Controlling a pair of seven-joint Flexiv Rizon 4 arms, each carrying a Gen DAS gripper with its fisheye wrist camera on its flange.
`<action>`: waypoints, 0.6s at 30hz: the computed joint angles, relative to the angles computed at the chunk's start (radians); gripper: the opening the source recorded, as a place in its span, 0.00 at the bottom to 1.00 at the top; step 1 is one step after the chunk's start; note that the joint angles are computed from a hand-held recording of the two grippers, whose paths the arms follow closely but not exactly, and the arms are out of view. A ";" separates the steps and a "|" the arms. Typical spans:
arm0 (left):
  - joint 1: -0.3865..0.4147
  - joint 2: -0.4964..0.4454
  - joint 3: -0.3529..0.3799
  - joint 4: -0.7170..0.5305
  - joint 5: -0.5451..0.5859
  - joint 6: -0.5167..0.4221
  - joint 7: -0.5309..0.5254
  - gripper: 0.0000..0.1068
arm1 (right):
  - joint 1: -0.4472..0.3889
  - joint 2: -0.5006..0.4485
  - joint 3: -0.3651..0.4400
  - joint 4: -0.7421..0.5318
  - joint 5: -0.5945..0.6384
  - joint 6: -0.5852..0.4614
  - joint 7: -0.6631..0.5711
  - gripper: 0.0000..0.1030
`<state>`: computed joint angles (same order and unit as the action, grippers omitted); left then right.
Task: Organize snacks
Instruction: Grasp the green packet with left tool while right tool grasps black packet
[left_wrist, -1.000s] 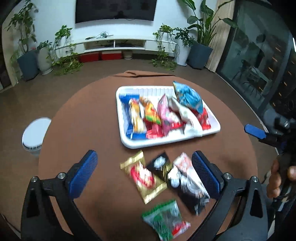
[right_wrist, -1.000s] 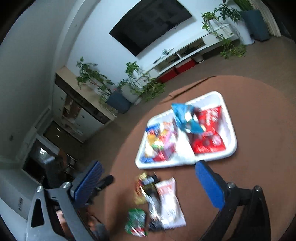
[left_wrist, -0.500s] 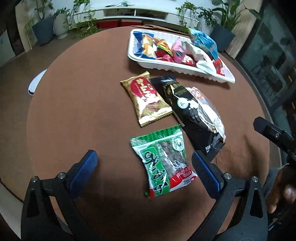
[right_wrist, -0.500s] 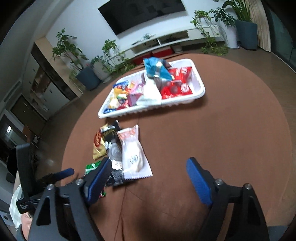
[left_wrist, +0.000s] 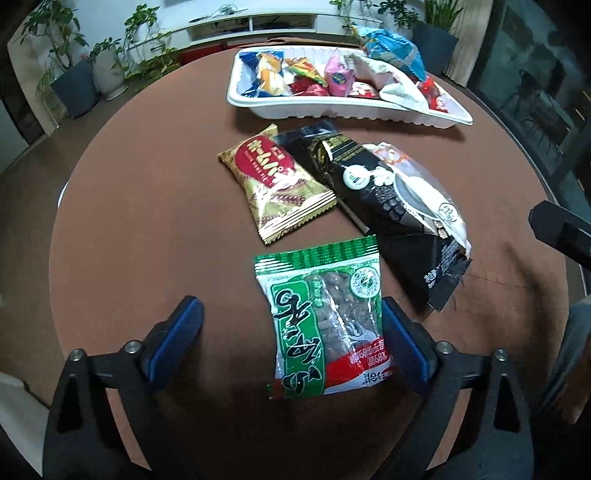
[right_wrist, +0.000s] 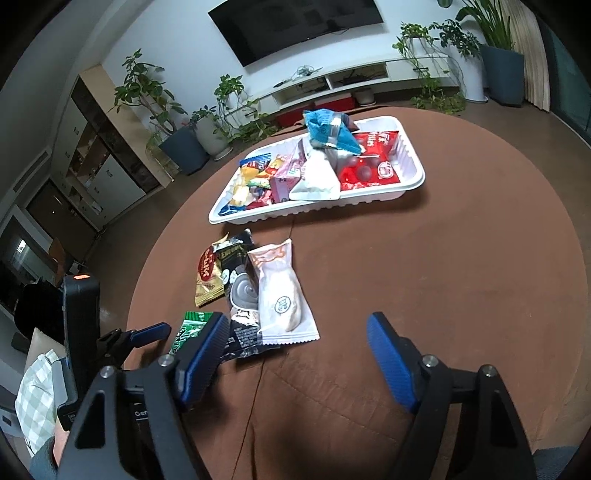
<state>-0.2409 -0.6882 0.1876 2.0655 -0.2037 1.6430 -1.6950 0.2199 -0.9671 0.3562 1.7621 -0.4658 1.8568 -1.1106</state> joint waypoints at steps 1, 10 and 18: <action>0.009 0.003 -0.008 0.002 0.004 0.005 0.006 0.77 | 0.002 0.000 0.000 -0.001 -0.001 0.000 -0.002 0.76; 0.191 0.036 -0.180 0.052 0.016 0.062 0.070 0.31 | 0.021 0.012 -0.009 0.000 -0.004 -0.003 -0.021 0.73; 0.416 0.071 -0.400 0.158 0.070 0.162 0.088 0.29 | 0.076 0.016 -0.029 -0.062 -0.028 -0.119 -0.087 0.66</action>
